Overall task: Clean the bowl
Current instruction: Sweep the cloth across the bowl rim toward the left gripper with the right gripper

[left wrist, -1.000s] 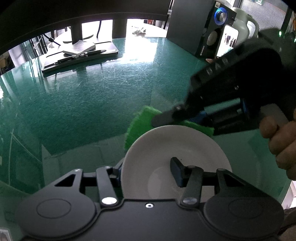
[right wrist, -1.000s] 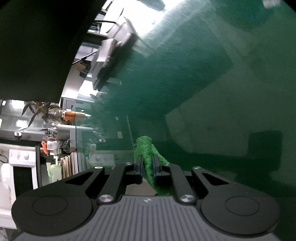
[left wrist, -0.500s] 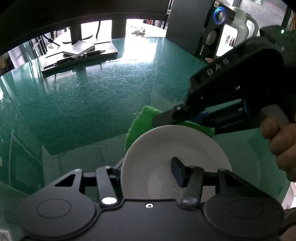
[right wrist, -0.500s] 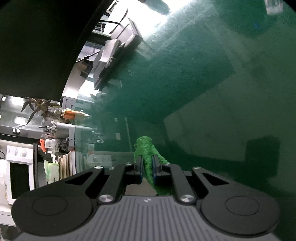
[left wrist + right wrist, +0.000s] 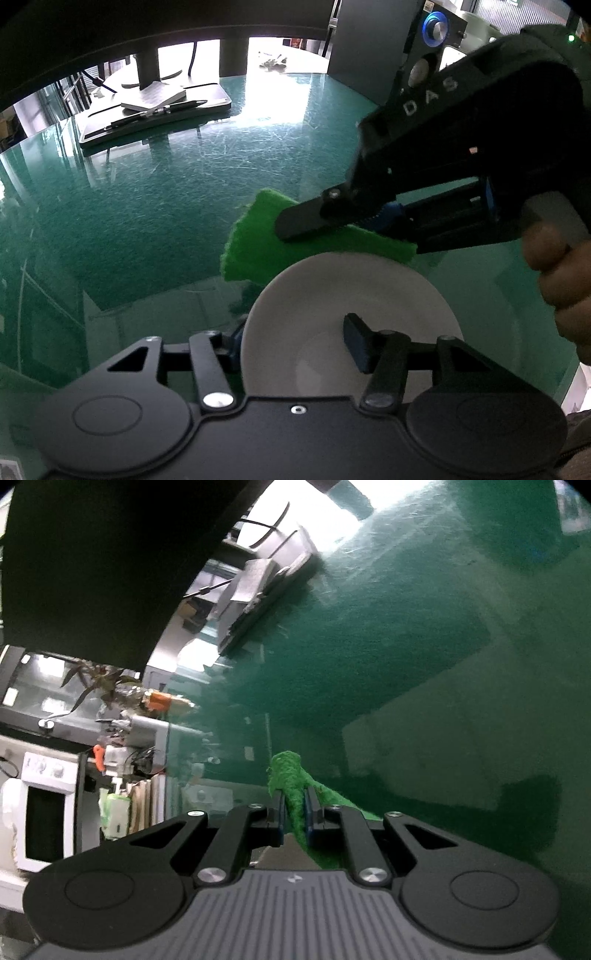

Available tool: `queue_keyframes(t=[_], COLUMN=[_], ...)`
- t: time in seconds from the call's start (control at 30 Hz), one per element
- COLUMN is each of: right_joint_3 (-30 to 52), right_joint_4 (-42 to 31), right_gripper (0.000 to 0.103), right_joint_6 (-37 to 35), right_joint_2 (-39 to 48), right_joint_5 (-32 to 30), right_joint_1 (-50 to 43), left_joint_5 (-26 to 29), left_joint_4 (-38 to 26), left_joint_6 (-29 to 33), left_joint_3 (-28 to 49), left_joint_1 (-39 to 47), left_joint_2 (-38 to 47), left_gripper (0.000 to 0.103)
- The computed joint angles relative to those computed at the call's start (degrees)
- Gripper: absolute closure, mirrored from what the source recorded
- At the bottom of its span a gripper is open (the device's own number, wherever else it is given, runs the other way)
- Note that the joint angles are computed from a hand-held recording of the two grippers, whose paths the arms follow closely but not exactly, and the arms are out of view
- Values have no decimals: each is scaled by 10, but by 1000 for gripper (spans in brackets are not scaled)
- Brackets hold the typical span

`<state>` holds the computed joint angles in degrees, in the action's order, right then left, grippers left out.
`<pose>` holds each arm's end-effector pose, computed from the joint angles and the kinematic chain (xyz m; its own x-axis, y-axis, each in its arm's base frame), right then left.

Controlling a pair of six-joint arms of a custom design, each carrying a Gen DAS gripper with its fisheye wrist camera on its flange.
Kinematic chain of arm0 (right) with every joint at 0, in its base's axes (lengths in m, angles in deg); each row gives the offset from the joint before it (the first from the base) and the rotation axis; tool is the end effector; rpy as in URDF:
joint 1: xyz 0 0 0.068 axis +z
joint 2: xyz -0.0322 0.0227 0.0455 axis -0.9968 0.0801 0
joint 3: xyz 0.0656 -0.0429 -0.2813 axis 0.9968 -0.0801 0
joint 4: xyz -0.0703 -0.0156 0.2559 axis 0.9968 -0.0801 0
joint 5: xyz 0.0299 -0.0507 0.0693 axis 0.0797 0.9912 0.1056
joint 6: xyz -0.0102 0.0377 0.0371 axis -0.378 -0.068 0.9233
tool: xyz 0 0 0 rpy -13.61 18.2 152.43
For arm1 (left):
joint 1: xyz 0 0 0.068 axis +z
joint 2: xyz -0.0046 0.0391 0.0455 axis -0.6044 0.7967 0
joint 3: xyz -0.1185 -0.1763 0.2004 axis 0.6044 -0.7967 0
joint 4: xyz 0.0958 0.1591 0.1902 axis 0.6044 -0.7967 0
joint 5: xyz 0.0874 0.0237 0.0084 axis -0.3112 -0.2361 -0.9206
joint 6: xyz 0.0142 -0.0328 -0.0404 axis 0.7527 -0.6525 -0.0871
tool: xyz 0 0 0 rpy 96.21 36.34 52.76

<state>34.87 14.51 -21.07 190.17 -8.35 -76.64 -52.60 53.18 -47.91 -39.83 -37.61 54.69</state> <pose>0.3010 0.0645 0.0865 -0.8208 0.5369 -0.1952 0.2115 0.6030 0.7692 0.2893 -0.0169 0.1105 -0.7076 0.4332 -0.5582 0.5886 0.7985 -0.1263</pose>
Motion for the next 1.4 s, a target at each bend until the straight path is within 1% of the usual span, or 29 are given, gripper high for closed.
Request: queue_keyframes(t=[0.07,0.13,0.23,0.33,0.57,0.8,0.97,1.03,1.17,1.27,1.4], right_joint_3=[2,4,8,2,2,2,7,5,5,7,17], right_joint_4=[3,-6,-34,-29,-11,-36,-24,-17,-36,-44,-41], right_gripper=[91,97,96,96,97,96,96,98,98,96,96], right_joint_6=[-2,-10,-17,-13,-14,-22,-33,-22,-25,-29,-43], right_joint_2=[4,4,0,-4,-8,-17,-15,-10,-17,-21,-13], right_joint_5=[-7,0,27,36,19,50,21,16,48,60,31], right_joint_1=[0,1,0,4,21,20,40,34,29,38,52], left_joint_5=[0,0,0,0,0,0,1,1,0,-1,-1], left_joint_4=[0,-1,-1,0,-2,-1,-4,-4,-3,-2,-3], left_joint_6=[1,2,2,2,5,5,8,9,9,9,10], left_joint_3=[-1,-2,-2,-3,-4,-4,-4,-5,-4,-3,-2], left_joint_1=[0,0,0,0,0,0,0,0,-1,-2,-3], left_joint_2=[-1,-2,-2,-3,-5,-5,-6,-6,-5,-4,-3], left_gripper=[49,49,49,49,49,48,47,47,47,46,46])
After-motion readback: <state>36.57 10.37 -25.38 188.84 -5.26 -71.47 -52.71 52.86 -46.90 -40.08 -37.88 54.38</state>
